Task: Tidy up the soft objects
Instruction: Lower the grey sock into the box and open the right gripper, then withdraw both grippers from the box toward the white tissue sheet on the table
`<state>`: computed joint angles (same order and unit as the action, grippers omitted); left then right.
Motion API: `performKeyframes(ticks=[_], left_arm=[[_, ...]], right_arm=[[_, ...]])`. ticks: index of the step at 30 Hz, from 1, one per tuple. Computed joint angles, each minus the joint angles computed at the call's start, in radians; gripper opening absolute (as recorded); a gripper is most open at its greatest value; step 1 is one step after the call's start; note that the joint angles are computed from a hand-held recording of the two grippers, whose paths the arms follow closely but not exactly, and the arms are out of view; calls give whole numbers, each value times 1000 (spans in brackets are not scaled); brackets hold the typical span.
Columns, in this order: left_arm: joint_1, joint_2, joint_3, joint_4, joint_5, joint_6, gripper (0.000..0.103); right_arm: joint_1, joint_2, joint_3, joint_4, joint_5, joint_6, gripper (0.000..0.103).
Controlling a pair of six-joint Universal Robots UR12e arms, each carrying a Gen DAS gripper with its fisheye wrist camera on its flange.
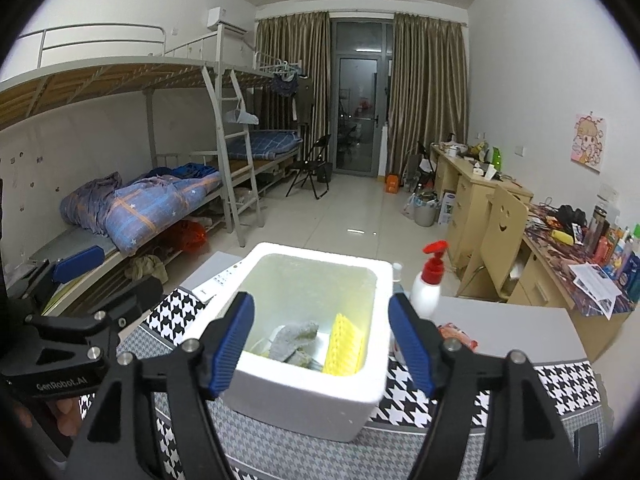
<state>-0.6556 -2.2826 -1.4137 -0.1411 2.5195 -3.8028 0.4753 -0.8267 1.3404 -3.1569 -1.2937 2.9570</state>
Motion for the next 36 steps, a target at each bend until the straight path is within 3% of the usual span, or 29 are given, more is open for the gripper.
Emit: performKeyframes(ticks=[21, 36], left_arm=[[-51, -34, 65, 98, -21, 123, 102], [-71, -79, 127, 154, -108, 202, 102]], right_arm=[[-41, -82, 153, -166, -12, 51, 75], [-67, -124, 255, -268, -81, 73, 76]])
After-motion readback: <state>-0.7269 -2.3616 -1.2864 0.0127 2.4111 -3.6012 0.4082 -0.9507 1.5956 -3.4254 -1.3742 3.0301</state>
